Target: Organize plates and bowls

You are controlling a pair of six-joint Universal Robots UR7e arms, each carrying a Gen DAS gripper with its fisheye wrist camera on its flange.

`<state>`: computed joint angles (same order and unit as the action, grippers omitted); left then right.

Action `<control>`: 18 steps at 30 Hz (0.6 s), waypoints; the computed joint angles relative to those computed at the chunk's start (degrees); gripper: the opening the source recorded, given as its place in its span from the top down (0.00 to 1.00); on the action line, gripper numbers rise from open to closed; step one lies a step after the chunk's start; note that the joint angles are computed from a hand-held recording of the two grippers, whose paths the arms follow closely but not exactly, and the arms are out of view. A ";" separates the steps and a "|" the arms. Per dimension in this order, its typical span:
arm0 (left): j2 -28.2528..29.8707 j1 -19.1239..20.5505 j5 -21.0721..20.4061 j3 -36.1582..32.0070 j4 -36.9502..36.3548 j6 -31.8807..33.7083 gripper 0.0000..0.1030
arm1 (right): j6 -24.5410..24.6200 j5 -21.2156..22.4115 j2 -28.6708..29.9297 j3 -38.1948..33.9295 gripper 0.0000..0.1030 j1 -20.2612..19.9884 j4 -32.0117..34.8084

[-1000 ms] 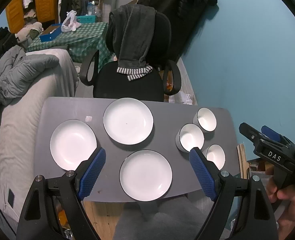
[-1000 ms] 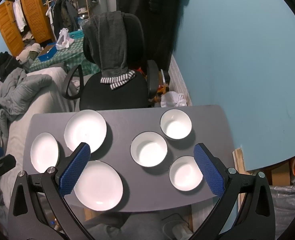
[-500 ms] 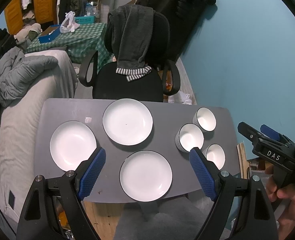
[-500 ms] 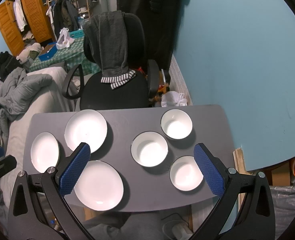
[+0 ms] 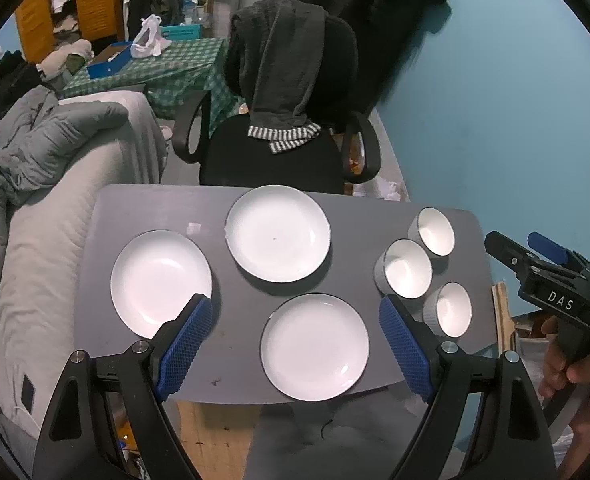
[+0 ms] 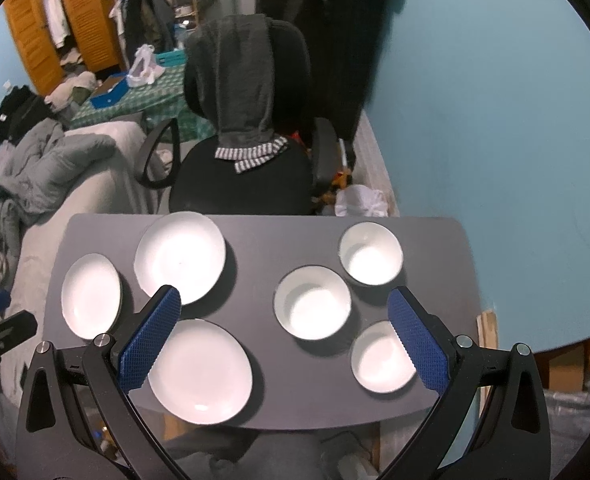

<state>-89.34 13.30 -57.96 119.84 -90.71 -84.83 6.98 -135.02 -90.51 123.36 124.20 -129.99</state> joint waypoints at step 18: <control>-4.96 2.23 -1.22 9.85 -3.70 -2.33 0.15 | -14.89 11.52 6.33 5.78 0.02 -5.57 -13.08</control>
<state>-94.30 15.53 -59.18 129.69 -94.41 -87.16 -7.91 -123.50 -84.18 129.14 118.63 -143.06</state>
